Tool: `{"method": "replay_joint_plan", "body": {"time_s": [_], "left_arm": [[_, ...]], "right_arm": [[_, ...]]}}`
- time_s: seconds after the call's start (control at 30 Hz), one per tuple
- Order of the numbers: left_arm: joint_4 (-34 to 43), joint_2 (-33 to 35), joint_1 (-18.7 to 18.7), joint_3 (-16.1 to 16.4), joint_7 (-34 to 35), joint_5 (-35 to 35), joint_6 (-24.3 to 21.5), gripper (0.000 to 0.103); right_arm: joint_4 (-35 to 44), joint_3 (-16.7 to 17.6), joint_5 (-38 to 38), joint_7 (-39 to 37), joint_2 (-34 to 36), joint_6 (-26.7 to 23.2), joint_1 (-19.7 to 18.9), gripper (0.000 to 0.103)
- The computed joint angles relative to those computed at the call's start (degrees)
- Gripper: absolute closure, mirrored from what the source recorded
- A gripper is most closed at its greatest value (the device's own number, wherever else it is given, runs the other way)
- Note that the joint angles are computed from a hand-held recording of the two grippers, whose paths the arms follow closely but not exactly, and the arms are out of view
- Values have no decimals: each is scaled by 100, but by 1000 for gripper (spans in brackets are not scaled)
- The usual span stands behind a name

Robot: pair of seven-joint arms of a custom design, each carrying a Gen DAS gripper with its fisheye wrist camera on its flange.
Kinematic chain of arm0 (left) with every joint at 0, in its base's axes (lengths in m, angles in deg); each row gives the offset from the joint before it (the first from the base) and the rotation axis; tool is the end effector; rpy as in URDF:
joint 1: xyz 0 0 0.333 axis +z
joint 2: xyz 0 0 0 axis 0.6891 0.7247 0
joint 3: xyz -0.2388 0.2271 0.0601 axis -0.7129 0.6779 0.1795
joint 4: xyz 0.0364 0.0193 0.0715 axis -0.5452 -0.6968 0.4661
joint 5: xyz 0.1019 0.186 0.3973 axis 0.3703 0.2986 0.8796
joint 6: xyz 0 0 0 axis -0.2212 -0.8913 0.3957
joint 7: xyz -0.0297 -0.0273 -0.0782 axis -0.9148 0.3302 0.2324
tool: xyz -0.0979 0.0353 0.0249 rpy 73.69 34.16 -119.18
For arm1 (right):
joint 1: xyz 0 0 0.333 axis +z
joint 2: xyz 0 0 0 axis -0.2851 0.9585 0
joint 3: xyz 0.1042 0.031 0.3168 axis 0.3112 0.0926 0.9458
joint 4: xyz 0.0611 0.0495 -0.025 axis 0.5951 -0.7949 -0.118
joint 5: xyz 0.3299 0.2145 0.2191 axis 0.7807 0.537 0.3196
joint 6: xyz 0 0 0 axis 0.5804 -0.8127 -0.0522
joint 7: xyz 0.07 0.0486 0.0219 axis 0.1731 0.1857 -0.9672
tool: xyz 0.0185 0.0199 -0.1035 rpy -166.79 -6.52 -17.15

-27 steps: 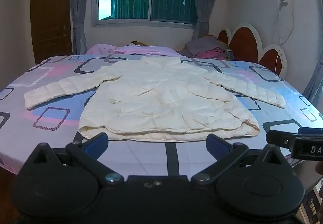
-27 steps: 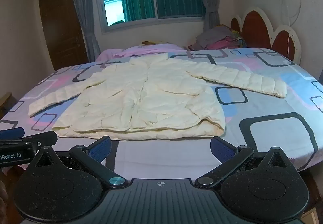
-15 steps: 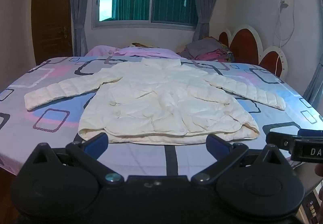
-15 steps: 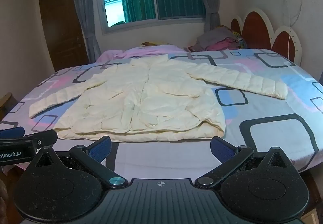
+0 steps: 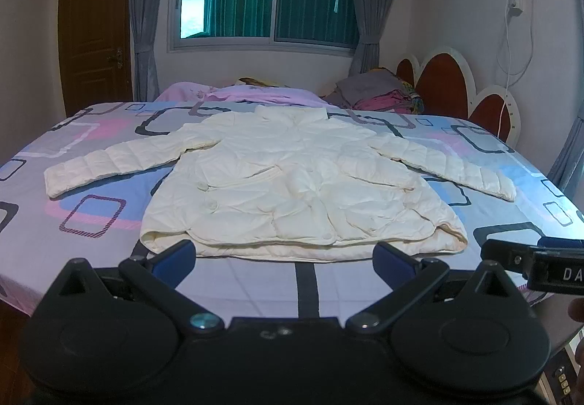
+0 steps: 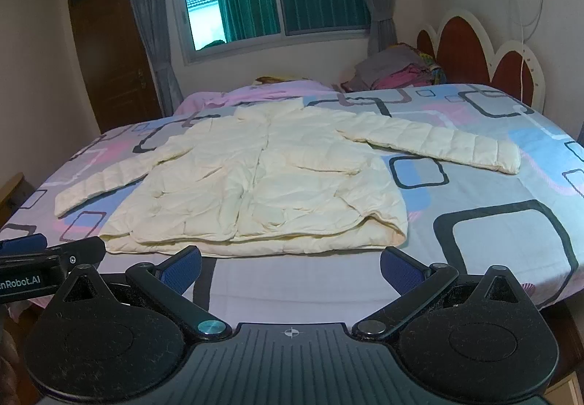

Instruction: Fold large clothes

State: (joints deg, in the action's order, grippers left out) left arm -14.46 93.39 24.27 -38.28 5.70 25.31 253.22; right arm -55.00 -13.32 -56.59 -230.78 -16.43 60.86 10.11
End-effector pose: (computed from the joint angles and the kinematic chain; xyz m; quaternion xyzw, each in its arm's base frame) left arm 0.6222 -0.3843 0.5361 -0.5350 0.6940 -0.3963 0.2741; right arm 0.5454 0.3912 0.5399 -0.5415 0.6956 -0.2915 0.3714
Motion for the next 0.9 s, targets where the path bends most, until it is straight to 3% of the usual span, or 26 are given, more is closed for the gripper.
{"method": "replay_joint_plan", "body": {"time_s": [0.9], "left_arm": [[1,-27,-32,23,-183,180,-7,0]], "right_arm": [[-70,32,-25,57,-118,-50,-37,0]]}}
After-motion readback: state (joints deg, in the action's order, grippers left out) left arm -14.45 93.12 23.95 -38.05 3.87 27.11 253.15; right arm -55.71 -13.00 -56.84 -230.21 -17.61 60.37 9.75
